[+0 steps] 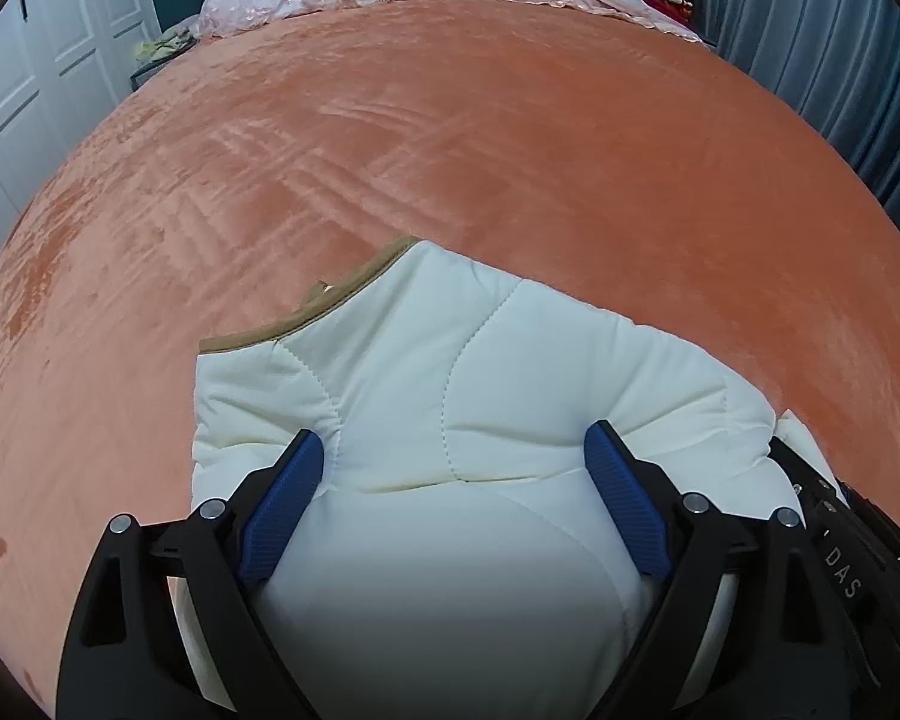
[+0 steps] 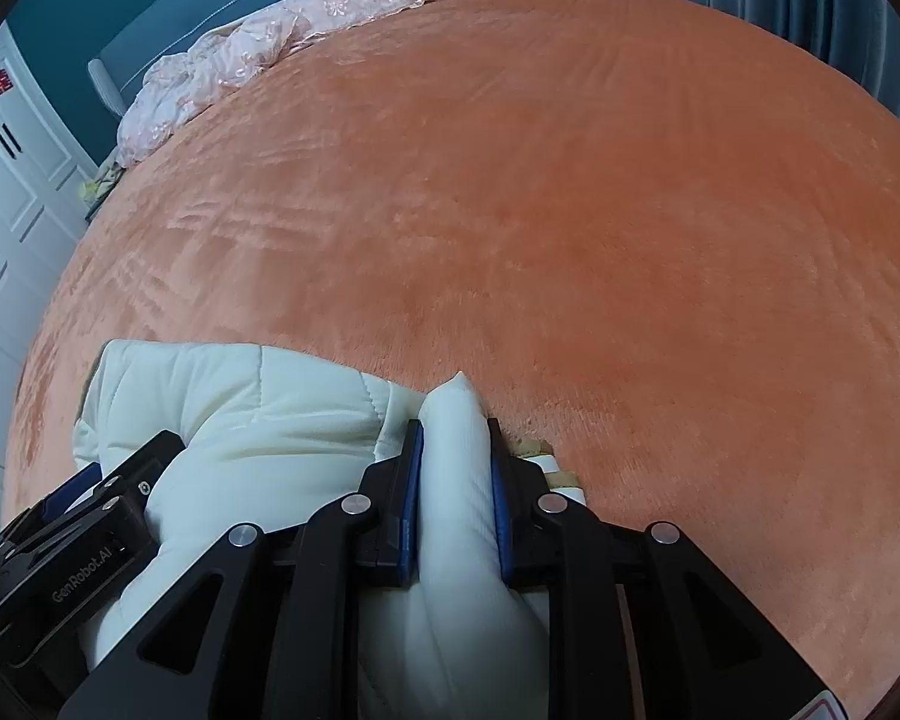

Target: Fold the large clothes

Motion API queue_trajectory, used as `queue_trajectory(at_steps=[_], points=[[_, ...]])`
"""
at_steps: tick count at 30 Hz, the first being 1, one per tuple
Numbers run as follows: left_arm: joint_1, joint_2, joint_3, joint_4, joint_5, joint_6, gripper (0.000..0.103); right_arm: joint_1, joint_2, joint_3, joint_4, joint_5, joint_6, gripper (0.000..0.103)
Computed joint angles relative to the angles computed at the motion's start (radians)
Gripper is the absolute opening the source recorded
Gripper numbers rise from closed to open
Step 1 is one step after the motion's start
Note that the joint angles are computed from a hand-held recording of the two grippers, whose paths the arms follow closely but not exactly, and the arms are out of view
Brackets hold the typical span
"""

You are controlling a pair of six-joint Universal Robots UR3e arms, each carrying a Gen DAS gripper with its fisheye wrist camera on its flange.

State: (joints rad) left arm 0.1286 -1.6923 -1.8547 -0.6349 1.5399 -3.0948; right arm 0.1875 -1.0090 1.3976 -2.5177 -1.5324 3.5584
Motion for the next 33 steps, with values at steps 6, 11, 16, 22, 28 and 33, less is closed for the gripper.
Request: queue_trajectory(at_steps=[6, 11, 16, 22, 28, 33], points=[[-0.012, -0.008, -0.018, 0.046, 0.022, -0.008, 0.087, -0.009, -0.001, 0.032, -0.046, 0.016, 0.002, 0.019], [-0.018, -0.015, -0.025, 0.066, 0.031, -0.011, 0.087, -0.012, 0.004, 0.035, -0.062, 0.020, 0.003, 0.019], [-0.020, -0.016, -0.036, 0.087, 0.038, -0.012, 0.087, -0.005, 0.004, 0.045, -0.078, 0.010, 0.006, 0.019], [-0.038, -0.032, -0.031, 0.106, 0.068, -0.021, 0.088, 0.008, 0.014, 0.037, -0.085, -0.014, 0.012, 0.019], [-0.044, -0.034, -0.020, 0.094, 0.080, -0.023, 0.088, 0.012, 0.013, 0.040, -0.096, -0.020, 0.019, 0.019], [-0.036, -0.018, -0.012, 0.060, 0.065, -0.020, 0.088, -0.024, -0.027, 0.109, -0.146, 0.044, 0.035, 0.019]])
